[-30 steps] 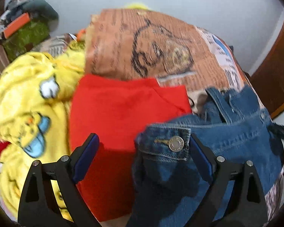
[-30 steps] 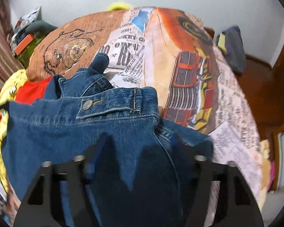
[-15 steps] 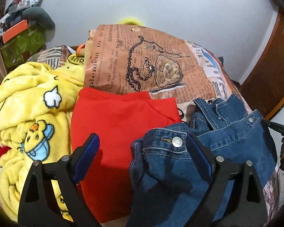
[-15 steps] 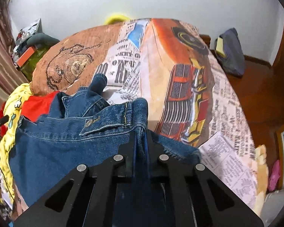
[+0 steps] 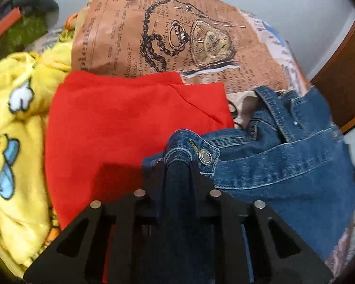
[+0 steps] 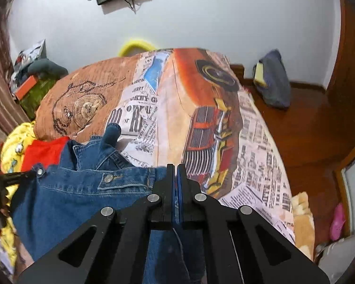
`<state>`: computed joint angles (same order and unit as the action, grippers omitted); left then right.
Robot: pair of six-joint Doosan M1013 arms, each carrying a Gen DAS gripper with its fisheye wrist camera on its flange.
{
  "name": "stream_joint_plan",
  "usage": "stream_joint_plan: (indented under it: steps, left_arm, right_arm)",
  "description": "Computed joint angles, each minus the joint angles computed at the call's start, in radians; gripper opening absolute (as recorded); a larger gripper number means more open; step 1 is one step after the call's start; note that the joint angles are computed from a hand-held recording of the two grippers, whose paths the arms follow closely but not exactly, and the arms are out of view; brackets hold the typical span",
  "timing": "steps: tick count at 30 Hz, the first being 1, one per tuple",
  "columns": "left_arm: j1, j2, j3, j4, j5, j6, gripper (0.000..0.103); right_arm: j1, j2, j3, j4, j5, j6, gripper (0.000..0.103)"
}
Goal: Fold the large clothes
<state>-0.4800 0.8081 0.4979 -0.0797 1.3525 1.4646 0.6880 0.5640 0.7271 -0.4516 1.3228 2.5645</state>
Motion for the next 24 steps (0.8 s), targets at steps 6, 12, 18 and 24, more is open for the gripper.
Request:
stream_joint_plan:
  steps: [6, 12, 18, 24]
  left_arm:
    - [-0.02, -0.061, 0.121, 0.126, -0.089, -0.042, 0.021]
    - [-0.045, -0.11, 0.169, 0.199, -0.127, 0.004, 0.027]
    - [-0.065, -0.206, 0.28, 0.127, -0.227, 0.092, 0.053]
    - [-0.082, -0.242, 0.354, -0.007, -0.24, 0.191, 0.065]
  right_arm:
    - [0.015, -0.011, 0.034, 0.06, 0.008, -0.043, 0.002]
    - [0.052, 0.028, -0.024, 0.093, 0.041, -0.12, 0.011]
    - [0.092, 0.099, -0.145, 0.125, -0.026, -0.198, 0.026]
    - [0.12, 0.229, -0.348, 0.181, 0.016, -0.305, 0.05]
